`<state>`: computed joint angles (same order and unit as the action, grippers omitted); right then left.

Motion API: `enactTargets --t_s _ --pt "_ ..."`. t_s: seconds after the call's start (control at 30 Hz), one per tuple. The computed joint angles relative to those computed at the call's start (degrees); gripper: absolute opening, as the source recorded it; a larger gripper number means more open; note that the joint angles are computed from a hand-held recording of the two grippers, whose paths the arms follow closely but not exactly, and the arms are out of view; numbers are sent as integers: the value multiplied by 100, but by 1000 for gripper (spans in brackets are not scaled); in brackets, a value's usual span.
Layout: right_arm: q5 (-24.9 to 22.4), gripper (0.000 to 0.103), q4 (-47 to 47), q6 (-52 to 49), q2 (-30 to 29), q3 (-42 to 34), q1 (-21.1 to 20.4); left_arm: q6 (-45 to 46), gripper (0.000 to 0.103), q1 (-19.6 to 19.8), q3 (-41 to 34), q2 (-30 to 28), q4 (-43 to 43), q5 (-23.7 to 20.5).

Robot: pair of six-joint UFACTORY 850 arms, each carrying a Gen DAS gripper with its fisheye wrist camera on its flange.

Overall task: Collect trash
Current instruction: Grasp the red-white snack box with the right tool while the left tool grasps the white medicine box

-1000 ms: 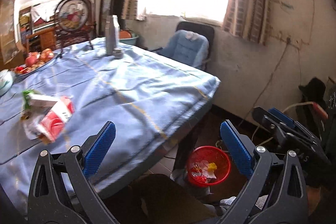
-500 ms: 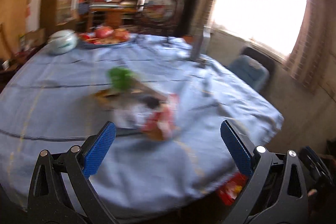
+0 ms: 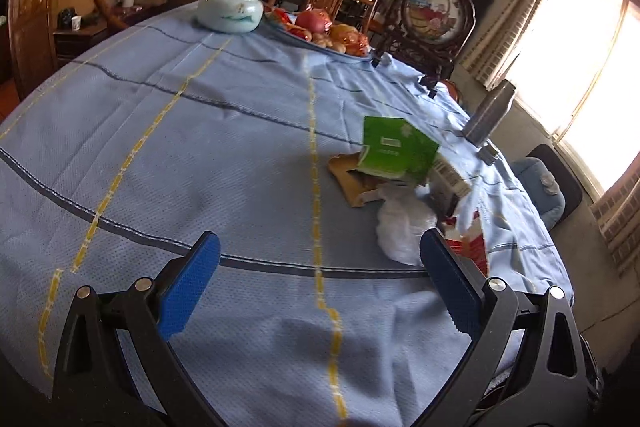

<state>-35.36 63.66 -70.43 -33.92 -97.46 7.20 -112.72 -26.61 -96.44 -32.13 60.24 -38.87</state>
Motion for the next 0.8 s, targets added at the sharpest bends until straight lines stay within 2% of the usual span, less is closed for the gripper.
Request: enactTargets --t_s 0.17,0.33,0.43,0.5,0.53,0.57,0.63,0.8 --pt "-173 79 -533 439 -431 -643 353 86 96 46 -11 -58 -147 -20" --pt "-302 79 -1042 1162 -851 -1266 476 167 96 137 22 -94 -368 140" --pt "-167 78 -1173 1341 -949 -1368 487 241 96 130 -25 -129 -393 104" --pt "-98 56 -1213 1432 -994 -1394 440 329 96 118 -78 -160 -430 89" --pt "-194 26 -1223 1525 -1062 -1480 392 409 96 108 -125 -189 -473 75" --pt "-273 12 -1212 1669 -1113 -1539 308 468 96 98 -170 -216 -510 50" --pt "-352 3 -894 1562 -1125 -1498 147 575 96 79 -267 -276 -566 14" --pt "-289 3 -268 1184 -952 -1177 -218 1174 96 0 -768 -581 -811 -143"
